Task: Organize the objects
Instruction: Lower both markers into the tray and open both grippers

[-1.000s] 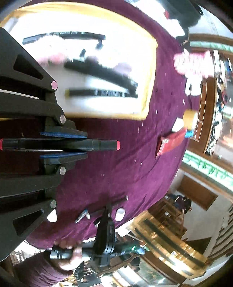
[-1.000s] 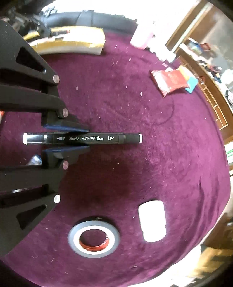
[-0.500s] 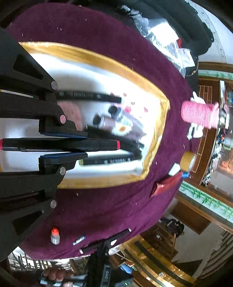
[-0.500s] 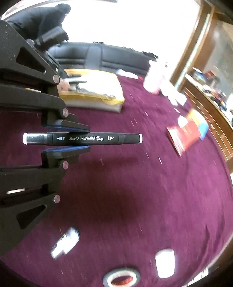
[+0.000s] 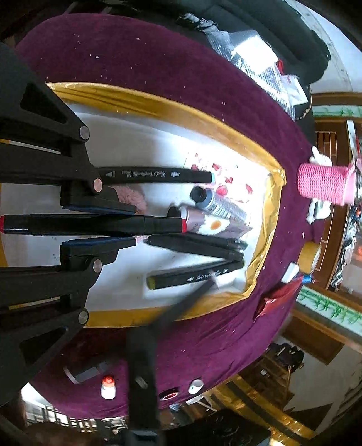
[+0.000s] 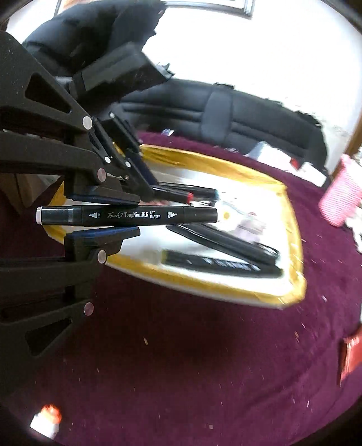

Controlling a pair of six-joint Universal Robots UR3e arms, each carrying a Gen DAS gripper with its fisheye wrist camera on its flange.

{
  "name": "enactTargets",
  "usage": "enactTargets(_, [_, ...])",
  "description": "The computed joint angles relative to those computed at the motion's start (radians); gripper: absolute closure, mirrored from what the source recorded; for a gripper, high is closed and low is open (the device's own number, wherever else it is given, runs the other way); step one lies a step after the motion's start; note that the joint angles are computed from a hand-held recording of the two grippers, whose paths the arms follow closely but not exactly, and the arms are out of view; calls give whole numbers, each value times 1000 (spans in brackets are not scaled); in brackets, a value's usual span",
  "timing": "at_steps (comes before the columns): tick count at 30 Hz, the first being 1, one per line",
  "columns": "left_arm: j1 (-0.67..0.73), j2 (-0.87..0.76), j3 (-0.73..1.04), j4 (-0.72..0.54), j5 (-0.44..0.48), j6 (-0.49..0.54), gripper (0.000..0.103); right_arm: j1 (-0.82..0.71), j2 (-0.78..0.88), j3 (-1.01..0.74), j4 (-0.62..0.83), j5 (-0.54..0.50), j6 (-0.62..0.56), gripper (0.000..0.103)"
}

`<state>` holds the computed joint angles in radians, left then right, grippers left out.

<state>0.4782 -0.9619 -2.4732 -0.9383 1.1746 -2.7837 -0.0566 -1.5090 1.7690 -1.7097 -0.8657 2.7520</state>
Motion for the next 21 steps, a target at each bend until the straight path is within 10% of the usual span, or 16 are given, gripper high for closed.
enactTargets(18, [163, -23, 11, -71, -72, 132, 90, 290, 107, 31, -343, -254, 214, 90])
enactTargets(21, [179, -24, 29, -98, -80, 126, 73, 304, 125, 12, -348, -269, 232, 90])
